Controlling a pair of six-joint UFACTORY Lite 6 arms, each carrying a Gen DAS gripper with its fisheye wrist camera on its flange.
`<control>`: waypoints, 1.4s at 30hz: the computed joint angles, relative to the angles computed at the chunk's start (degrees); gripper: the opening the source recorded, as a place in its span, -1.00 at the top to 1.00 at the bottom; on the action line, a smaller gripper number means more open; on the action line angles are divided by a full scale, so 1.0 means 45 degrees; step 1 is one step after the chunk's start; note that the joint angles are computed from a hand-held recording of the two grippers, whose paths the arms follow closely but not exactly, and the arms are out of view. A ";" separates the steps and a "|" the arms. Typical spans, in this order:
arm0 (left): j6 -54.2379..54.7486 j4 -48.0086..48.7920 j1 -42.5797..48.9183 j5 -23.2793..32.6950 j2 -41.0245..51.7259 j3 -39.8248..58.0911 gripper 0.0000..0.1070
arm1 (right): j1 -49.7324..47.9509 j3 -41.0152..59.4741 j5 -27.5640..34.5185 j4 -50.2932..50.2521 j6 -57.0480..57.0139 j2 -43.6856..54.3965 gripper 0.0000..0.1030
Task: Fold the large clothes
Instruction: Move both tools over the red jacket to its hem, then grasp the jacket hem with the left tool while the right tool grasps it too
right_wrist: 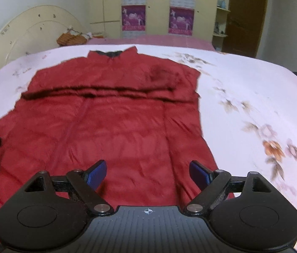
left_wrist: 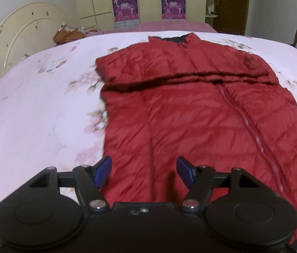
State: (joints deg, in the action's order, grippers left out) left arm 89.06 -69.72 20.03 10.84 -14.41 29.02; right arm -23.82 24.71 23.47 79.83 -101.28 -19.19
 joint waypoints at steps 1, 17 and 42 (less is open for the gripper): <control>-0.0125 0.0325 0.0383 0.0251 -0.0192 -0.0150 -0.25 | -0.0323 -0.0153 0.0055 -0.0175 -0.0064 -0.0113 -0.64; 0.0383 0.2283 0.4968 0.2995 -0.1449 -0.1609 -0.31 | -0.4840 -0.0078 0.0425 -0.0316 -0.2899 0.1511 -0.64; 0.0142 0.3538 0.6606 0.5702 -0.1024 -0.1444 0.45 | -0.5841 0.0065 0.3319 -0.4102 0.0851 0.1159 0.77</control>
State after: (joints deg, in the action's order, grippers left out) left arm 89.70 -53.80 49.76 36.50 -19.02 22.52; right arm -50.10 25.00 38.41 61.37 -97.45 -13.97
